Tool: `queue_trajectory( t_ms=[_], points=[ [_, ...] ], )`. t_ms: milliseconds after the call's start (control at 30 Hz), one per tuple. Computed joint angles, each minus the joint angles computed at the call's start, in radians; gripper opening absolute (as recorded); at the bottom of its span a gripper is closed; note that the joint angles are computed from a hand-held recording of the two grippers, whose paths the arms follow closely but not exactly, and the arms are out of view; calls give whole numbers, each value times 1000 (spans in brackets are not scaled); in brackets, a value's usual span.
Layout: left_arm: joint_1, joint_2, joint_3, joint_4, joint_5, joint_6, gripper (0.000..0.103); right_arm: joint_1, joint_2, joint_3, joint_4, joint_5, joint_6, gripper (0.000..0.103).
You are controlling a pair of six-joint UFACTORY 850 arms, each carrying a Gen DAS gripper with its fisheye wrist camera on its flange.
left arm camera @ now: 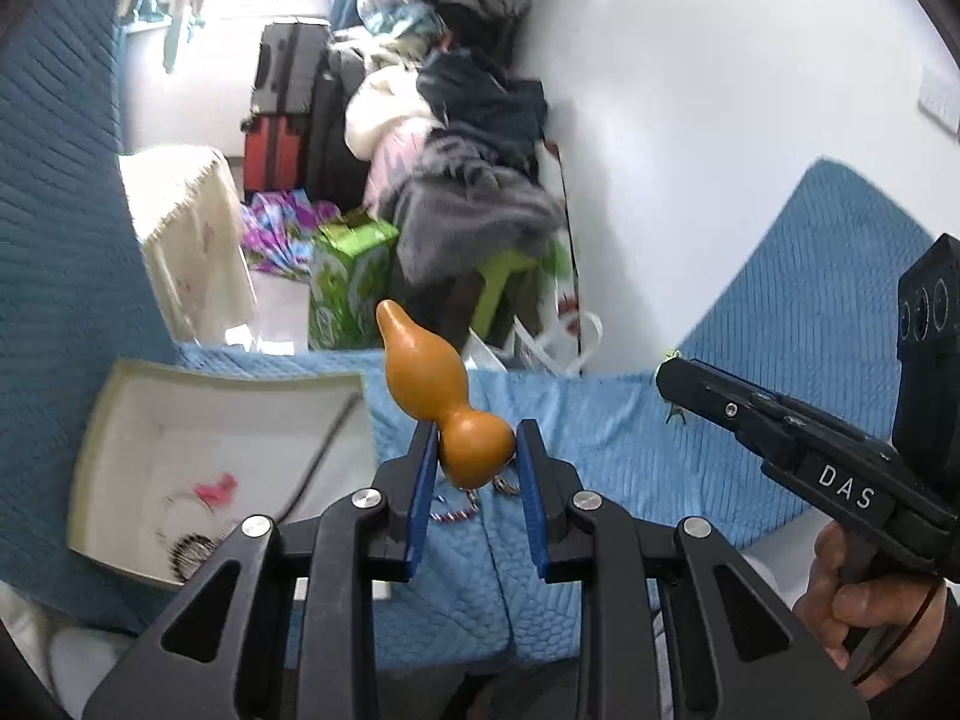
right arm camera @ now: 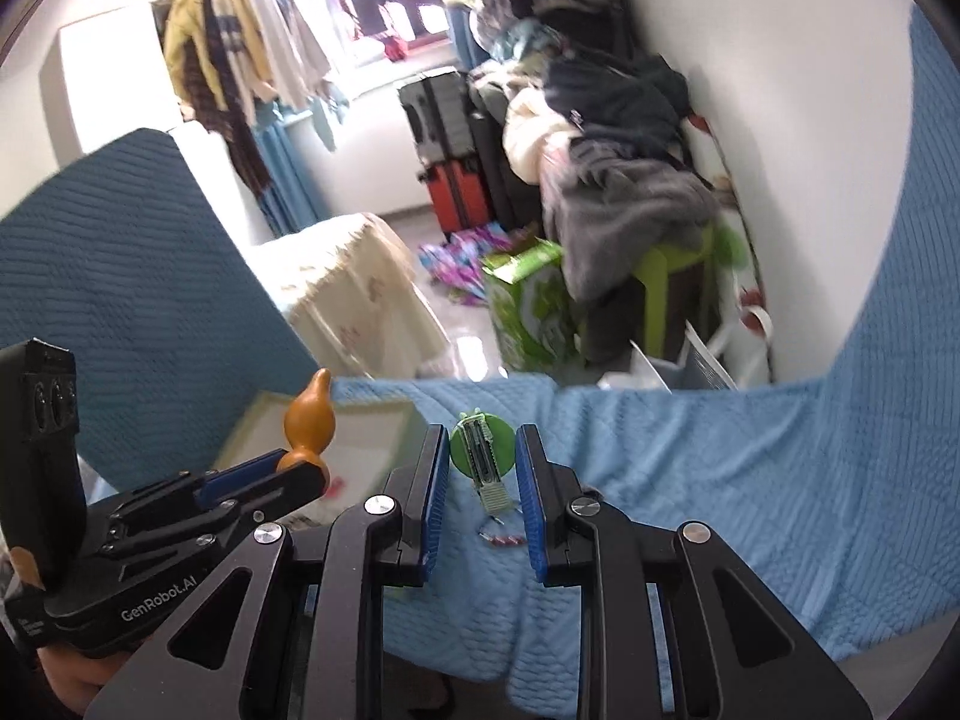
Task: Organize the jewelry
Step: 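Open both tools over the box to drop the gourd and green pendant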
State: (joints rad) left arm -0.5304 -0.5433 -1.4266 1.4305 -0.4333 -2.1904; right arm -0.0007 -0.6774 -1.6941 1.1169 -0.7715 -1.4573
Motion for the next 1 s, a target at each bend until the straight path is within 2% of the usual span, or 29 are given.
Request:
queue_trajectory(
  t_ms=[133, 367, 533, 800, 867, 1000],
  points=[
    [7, 54, 58, 15, -48, -9, 27, 26, 26, 19, 46, -12, -28, 20],
    [43, 112, 160, 32, -49, -60, 27, 99, 30, 61, 25, 6, -40, 20],
    [78, 134, 238, 92, -14, -172, 27, 153, -8, 66, -80, 27, 8, 20],
    [137, 108, 284, 84, 69, -206, 27, 209, -75, 50, -232, 64, 92, 20],
    [149, 98, 292, 95, 84, -226, 27, 231, -80, 63, -286, 126, 99, 20],
    [174, 68, 298, 81, 132, -237, 27, 243, -119, 33, -348, 115, 148, 20]
  ],
)
